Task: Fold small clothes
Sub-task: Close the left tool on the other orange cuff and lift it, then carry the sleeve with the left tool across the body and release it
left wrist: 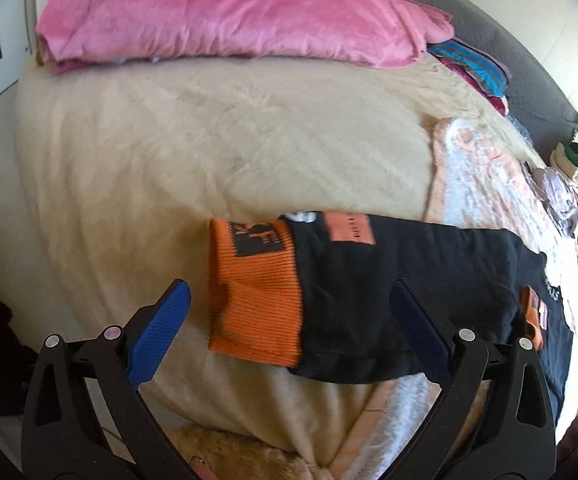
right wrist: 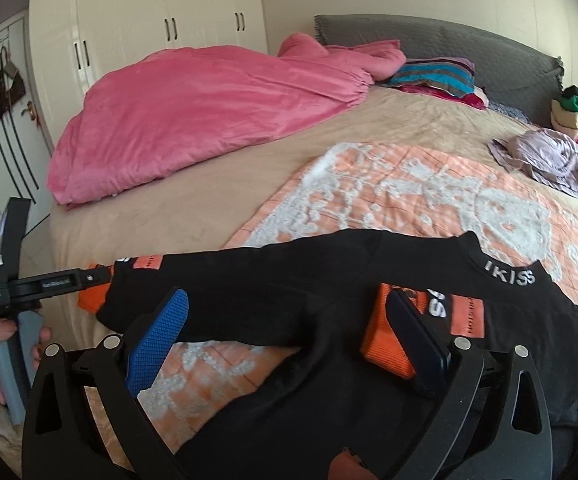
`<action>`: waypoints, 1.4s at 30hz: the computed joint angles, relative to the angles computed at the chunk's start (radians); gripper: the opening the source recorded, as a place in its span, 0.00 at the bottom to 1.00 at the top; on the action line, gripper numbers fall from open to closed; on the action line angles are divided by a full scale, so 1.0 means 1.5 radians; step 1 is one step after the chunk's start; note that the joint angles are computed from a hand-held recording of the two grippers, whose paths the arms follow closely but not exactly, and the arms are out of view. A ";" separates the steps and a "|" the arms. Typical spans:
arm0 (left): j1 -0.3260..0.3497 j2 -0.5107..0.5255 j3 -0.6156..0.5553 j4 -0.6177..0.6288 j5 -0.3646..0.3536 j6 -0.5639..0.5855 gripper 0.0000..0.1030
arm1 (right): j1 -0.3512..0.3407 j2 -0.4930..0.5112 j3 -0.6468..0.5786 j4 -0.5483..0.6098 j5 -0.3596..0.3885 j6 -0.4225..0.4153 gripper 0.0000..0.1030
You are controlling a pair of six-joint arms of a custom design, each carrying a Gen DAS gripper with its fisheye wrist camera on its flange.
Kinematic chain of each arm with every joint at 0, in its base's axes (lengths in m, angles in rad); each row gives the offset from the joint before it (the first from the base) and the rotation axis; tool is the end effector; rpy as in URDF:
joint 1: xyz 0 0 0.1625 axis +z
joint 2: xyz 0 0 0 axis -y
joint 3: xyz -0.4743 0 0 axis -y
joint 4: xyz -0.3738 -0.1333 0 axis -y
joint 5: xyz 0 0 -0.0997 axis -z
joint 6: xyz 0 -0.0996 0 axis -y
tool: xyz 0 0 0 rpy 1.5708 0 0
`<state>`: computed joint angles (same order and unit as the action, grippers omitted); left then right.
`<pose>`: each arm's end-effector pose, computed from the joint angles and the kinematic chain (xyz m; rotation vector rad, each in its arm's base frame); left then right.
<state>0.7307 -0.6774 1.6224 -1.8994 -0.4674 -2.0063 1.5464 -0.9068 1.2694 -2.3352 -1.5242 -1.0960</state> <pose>-0.3312 -0.5952 0.0626 -0.8220 2.0017 -1.1933 0.1191 -0.7756 0.3509 1.5019 -2.5025 0.5397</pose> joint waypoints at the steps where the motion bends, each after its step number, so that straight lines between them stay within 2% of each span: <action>1: 0.001 -0.001 0.008 -0.016 0.003 0.007 0.85 | 0.001 -0.001 0.004 -0.001 -0.001 -0.001 0.95; 2: 0.004 -0.003 0.020 -0.049 0.002 0.020 0.80 | 0.001 -0.001 0.006 -0.002 -0.002 0.000 0.95; 4: 0.011 -0.003 0.040 -0.124 -0.009 0.053 0.59 | 0.001 -0.003 0.010 0.002 -0.001 0.005 0.95; 5: 0.013 -0.002 0.042 -0.139 -0.012 0.063 0.57 | 0.000 -0.003 0.012 0.003 -0.003 0.008 0.95; 6: 0.015 0.000 0.045 -0.157 -0.013 0.076 0.49 | -0.001 -0.004 0.013 0.003 -0.006 0.009 0.95; 7: 0.016 0.000 0.050 -0.180 -0.011 0.092 0.37 | -0.002 -0.004 0.014 0.002 -0.008 0.011 0.95; 8: 0.015 0.002 0.055 -0.209 -0.002 0.112 0.30 | -0.003 -0.004 0.014 0.002 -0.012 0.014 0.95; 9: 0.014 0.003 0.057 -0.223 0.006 0.124 0.13 | -0.005 -0.003 0.013 0.001 -0.016 0.018 0.95; 10: 0.013 0.004 0.057 -0.239 0.012 0.144 0.11 | -0.007 -0.003 0.011 0.004 -0.017 0.022 0.95; 13: 0.008 0.011 0.044 -0.248 0.032 0.177 0.11 | -0.016 -0.002 0.003 0.004 -0.023 0.039 0.95; 18: -0.007 0.030 0.030 -0.385 0.068 0.307 0.10 | -0.030 0.001 -0.018 0.003 -0.035 0.069 0.95; 20: -0.011 0.042 0.002 -0.390 0.083 0.346 0.10 | -0.036 0.002 -0.028 0.002 -0.036 0.080 0.95; 26: -0.011 0.110 -0.099 -0.598 0.080 0.627 0.09 | -0.056 0.001 -0.058 0.006 -0.037 0.115 0.95; 30: -0.010 0.161 -0.185 -0.686 0.058 0.776 0.09 | -0.068 0.001 -0.083 0.011 -0.039 0.138 0.95; 34: -0.008 0.208 -0.278 -0.710 0.024 0.874 0.09 | -0.081 0.003 -0.110 0.016 -0.039 0.166 0.95; 42: -0.004 0.283 -0.429 -0.674 -0.038 0.971 0.09 | -0.106 0.011 -0.160 0.019 -0.031 0.211 0.95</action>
